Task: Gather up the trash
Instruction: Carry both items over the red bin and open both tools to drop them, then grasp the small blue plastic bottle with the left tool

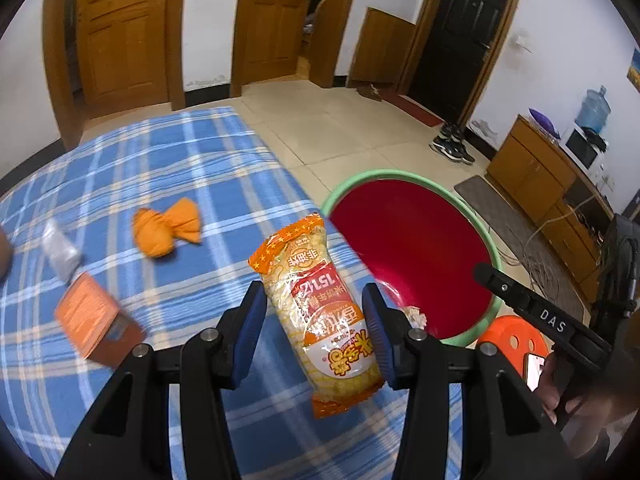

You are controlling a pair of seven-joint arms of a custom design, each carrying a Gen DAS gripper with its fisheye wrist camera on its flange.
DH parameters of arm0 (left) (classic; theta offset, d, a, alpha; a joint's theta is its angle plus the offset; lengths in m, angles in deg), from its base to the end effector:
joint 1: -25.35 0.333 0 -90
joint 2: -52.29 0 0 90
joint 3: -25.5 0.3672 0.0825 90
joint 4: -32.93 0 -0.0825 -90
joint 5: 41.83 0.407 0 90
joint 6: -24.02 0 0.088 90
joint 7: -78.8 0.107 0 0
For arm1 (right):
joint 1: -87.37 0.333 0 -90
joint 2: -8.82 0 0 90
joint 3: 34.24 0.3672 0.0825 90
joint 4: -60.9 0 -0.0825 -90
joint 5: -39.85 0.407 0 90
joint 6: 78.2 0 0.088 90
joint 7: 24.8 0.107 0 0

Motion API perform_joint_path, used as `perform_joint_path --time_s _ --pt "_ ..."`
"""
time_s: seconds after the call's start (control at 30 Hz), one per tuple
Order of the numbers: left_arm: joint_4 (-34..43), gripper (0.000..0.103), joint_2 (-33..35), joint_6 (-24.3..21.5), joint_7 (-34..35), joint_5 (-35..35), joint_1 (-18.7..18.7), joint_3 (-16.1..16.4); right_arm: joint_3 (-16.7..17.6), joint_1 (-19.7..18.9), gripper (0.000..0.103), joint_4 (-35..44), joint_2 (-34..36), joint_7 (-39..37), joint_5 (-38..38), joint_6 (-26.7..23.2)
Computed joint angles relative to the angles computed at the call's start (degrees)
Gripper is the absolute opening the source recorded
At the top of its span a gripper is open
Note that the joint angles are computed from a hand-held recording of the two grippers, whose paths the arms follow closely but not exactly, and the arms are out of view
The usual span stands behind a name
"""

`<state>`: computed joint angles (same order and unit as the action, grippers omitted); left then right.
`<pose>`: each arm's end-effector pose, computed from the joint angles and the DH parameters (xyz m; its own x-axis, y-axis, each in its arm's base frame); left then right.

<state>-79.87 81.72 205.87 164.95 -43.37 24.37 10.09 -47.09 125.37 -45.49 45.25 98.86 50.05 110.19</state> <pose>0.6810 -0.1743 0.3254 -0.1751 -0.9661 0.1898 -0.7773 0.0173 -0.6290 0.6602 0.3200 0.3035 -0.0753 -0.9194 -0.3860 -0.7171 0.3189 -0.6198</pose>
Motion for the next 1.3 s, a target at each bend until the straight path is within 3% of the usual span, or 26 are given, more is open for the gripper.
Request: perform_joint_path --time_s 0.23,0.57,0.73,0.93,1.13,1.3 --pt "4.66 0.050 3.07 -2.99 1.20 1.04 -2.28 0.42 -3.59 2.72 0.027 -2.43 -0.97 0.52 1.88 0.23" --pt "12.37 0.050 7.71 -7.47 1.78 1.72 -6.40 2.51 -3.77 2.58 0.027 -4.30 -1.63 0.88 3.09 0.78" --pt "14.25 0.064 8.43 -8.00 1.52 1.99 -7.71 3.32 -4.19 2.94 0.027 -4.27 -1.66 1.18 3.26 0.24" --pt "12.46 0.064 7.06 -6.84 1.12 1.68 -7.81 3.48 -9.05 7.54 0.028 -5.07 -1.93 1.32 3.55 -0.02" --pt "8.51 0.064 4.31 -4.86 -0.97 1.01 -7.79 4.54 -9.44 8.98 0.043 -6.35 -2.93 0.89 3.92 1.02" --pt "4.14 0.064 1.33 -2.63 -3.73 1.44 -9.11 7.34 -6.93 7.71 0.051 -7.07 -4.23 -0.93 3.78 1.53"
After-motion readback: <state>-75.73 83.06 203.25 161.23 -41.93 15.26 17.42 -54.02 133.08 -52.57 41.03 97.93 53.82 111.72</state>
